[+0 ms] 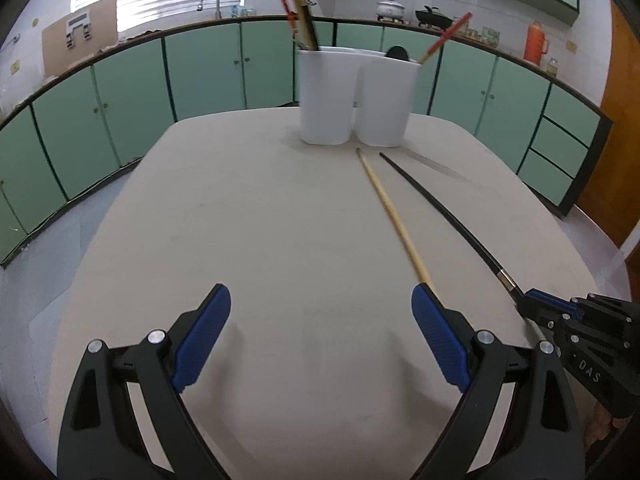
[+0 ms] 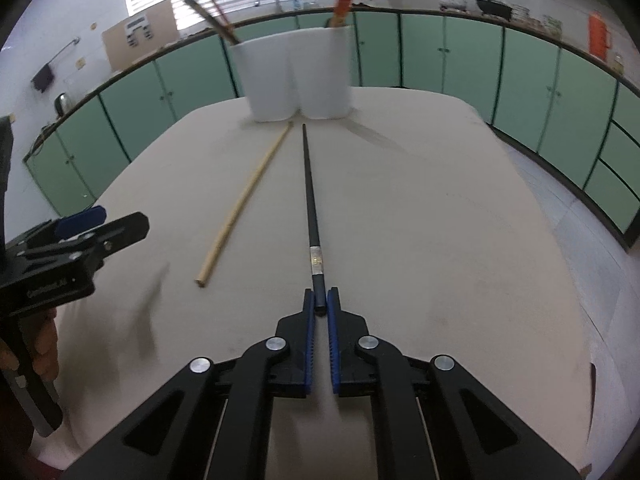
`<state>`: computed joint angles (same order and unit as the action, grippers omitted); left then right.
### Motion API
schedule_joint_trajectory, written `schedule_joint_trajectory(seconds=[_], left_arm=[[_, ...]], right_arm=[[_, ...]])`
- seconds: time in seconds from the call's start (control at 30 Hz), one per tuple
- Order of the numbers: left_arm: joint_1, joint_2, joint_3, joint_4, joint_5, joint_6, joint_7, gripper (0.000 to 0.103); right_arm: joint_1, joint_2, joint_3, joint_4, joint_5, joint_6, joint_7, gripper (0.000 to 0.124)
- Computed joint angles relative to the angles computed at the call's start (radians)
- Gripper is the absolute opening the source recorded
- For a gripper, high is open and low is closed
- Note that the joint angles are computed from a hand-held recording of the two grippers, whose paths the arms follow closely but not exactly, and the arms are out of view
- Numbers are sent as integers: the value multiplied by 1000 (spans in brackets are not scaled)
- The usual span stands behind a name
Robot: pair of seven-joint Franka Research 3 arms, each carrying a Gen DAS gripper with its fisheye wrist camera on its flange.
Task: Organize utensils
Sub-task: 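Close the left tool on the plain wooden chopstick while the right tool holds the black one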
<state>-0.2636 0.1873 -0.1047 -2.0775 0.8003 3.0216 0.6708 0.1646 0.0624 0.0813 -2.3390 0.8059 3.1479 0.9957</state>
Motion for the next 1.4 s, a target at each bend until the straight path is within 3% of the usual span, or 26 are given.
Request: schedule_joint_trajectory(seconds=[0.1,0.2,0.57,0.63,0.87,1.1,1.3,1.4], left_arm=[[18,13,-44,4,-84,2,78,88],[33,33,-91,16,-197,-13,182,80],[-23,98,-97,91,-318,-98,307,55],[-46,108,-75,105,-301,-109,289,49],[-77,120,-38,120,-241,-104,235,41],[-53,110,-55,101,-257,-80,245,7],[-61,93,-43,82,-238,-74,223,6],[-55,92,-43,77,-239,-68,216,6]], right_arm=[[-15,-4,2,2,62,-10,-39,6],[-20,-2,1,11,113,-15,-76,6],[-12,-6,-4,34,264,-36,-213,6],[-10,-8,-6,33,288,-36,-237,6],[-2,-2,-13,38,307,-37,-255,6],[2,-3,-16,26,249,-26,-215,6],[-1,4,-7,27,230,-8,-205,6],[-13,25,27,49,347,37,-336,6]])
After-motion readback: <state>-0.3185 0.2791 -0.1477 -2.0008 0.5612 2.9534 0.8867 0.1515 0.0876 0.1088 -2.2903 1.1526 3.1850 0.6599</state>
